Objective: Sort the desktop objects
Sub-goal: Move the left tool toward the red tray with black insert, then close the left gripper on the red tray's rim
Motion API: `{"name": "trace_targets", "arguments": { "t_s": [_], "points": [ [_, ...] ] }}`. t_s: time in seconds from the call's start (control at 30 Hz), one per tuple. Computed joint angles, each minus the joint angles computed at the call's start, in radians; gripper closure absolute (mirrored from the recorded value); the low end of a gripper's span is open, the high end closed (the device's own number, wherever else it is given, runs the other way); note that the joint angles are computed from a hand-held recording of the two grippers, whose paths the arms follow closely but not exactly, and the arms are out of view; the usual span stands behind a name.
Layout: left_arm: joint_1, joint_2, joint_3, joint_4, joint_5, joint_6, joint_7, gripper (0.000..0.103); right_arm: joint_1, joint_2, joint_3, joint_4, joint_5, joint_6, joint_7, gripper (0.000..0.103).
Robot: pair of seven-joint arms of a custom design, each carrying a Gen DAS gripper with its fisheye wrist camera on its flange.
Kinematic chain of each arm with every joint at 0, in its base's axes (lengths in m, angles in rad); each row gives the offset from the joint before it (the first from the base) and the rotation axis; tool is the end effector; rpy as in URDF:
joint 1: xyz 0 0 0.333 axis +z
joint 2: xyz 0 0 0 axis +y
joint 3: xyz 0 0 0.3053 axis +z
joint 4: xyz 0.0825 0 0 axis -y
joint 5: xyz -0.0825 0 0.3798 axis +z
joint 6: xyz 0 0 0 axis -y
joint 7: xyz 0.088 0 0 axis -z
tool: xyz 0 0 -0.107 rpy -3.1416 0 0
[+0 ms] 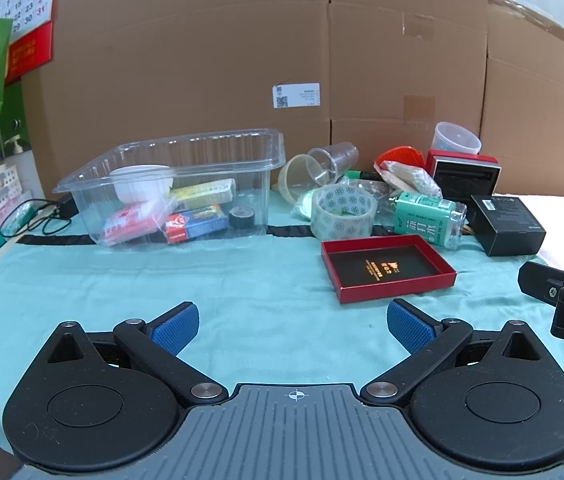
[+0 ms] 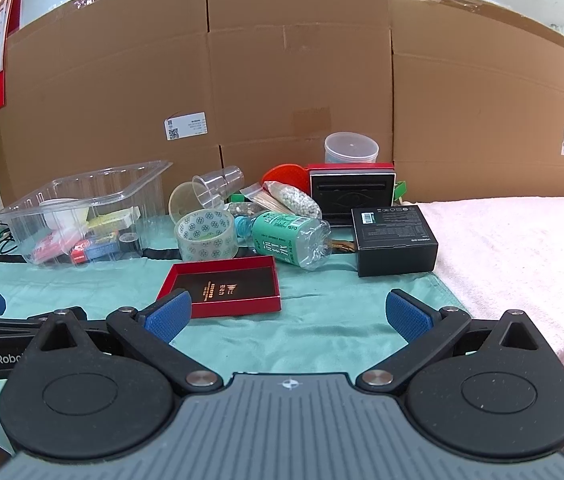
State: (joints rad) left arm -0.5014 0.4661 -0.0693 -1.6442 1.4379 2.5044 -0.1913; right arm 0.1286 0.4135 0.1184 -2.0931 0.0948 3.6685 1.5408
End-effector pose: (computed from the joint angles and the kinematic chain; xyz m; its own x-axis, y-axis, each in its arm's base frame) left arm 0.5873 -0.3777 0.3749 0.1462 -0.9890 -0.0244 -0.4959 -0.0519 -0.8668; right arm 0.6083 0.1330 0.3614 0.1712 -0.9823 -0.0762 -0.4056 0.0002 -0.9140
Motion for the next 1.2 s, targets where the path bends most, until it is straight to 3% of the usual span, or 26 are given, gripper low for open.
{"name": "trace_targets", "arguments": {
  "t_s": [0.37,0.53,0.8,0.9,1.0,1.13,1.2],
  "points": [
    [0.006,0.027,0.008,0.020,-0.016,0.025,0.012,0.000,-0.002,0.013,0.000,0.010,0.003,-0.009,-0.002,0.000],
    [-0.008,0.063,0.030,0.050,0.032,0.036,-0.010,0.000,-0.016,0.040,0.009,0.037,-0.015,-0.018,0.004,0.000],
    [0.009,0.166,0.063,0.174,0.041,0.116,-0.019,0.000,-0.020,0.146,0.007,0.177,-0.012,-0.045,-0.021,0.000],
    [0.030,0.219,0.074,0.243,-0.032,0.171,0.036,0.000,-0.085,0.205,0.066,0.253,-0.081,-0.058,0.008,0.000],
    [0.022,0.276,0.103,0.322,-0.088,0.177,0.075,0.000,-0.124,0.263,0.109,0.338,-0.134,-0.098,0.027,0.001],
    [0.049,0.362,0.103,0.442,-0.217,0.216,0.168,0.003,-0.158,0.332,0.157,0.440,-0.168,-0.168,0.023,0.009],
    [0.055,0.408,0.104,0.504,-0.275,0.223,0.220,0.007,-0.203,0.368,0.212,0.483,-0.187,-0.203,0.020,0.013]
  ]
}}
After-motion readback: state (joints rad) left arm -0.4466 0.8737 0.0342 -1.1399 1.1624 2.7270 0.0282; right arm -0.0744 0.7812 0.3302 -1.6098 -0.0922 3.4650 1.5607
